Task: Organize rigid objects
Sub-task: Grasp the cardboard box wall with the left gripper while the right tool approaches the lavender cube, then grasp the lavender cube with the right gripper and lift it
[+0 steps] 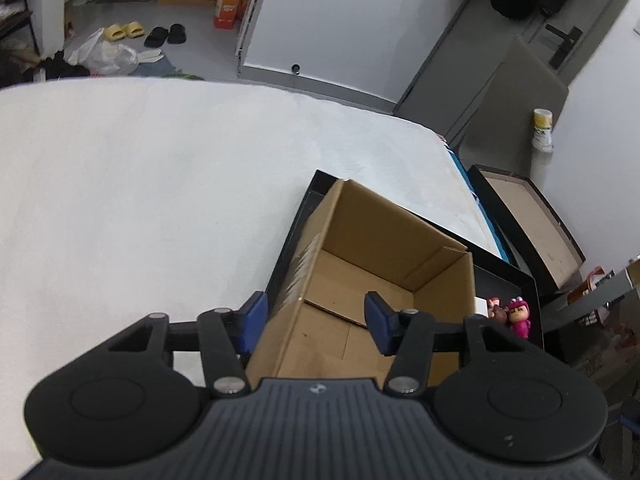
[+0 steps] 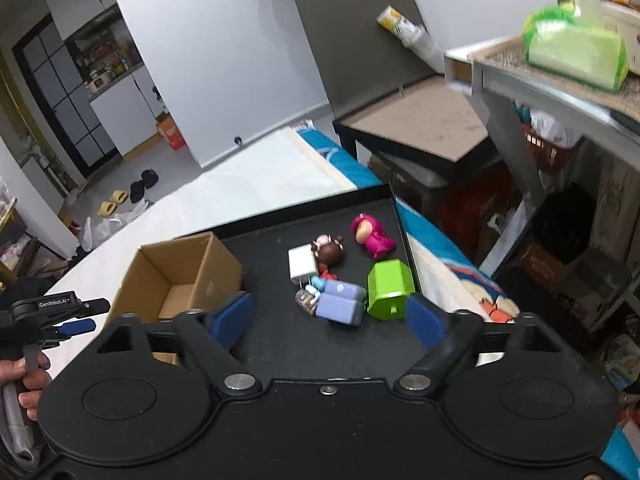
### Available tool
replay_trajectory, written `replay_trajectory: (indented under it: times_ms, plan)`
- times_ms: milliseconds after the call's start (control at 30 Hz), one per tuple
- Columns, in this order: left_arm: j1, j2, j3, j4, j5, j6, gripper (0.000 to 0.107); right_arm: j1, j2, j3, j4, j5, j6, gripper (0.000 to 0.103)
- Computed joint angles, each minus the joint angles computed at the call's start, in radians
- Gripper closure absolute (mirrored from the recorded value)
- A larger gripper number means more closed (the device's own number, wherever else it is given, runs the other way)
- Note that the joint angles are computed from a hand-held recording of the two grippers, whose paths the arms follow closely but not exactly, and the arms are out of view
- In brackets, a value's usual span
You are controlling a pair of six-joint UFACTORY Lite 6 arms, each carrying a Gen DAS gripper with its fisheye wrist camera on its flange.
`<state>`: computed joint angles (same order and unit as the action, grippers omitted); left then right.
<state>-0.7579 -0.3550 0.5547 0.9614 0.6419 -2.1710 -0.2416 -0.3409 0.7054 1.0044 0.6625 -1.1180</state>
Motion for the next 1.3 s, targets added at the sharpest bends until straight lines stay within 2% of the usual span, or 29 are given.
replay_trajectory:
  times_ms: [100,200,400,500,700,967,1300]
  plan:
    - [0.046,-0.056,-0.081,0.051,-0.095,-0.106,0.073,0.026,0.047,0.001,0.008,-0.035,0.001,0.029]
    - [0.058,-0.063,-0.114,0.079,-0.105,-0.162,0.083,0.060,0.089,0.009,0.013,-0.072,0.024,0.029]
    - [0.070,-0.048,-0.126,0.118,-0.123,-0.197,0.090,0.128,0.174,0.051,-0.014,-0.130,0.080,0.029]
    - [0.087,-0.013,-0.133,0.167,-0.143,-0.237,0.091,0.165,0.229,0.086,-0.050,-0.149,0.136,0.030]
    - [0.111,-0.020,-0.149,0.246,-0.192,-0.287,0.091,0.251,0.369,0.210,-0.176,-0.181,0.342,0.045]
    - [0.168,-0.036,-0.195,0.408,-0.276,-0.417,0.091,0.391,0.521,0.340,-0.410,-0.268,0.646,0.045]
    - [0.223,-0.052,-0.231,0.590,-0.350,-0.564,0.091,0.476,0.686,0.465,-0.891,-0.296,1.186,0.045]
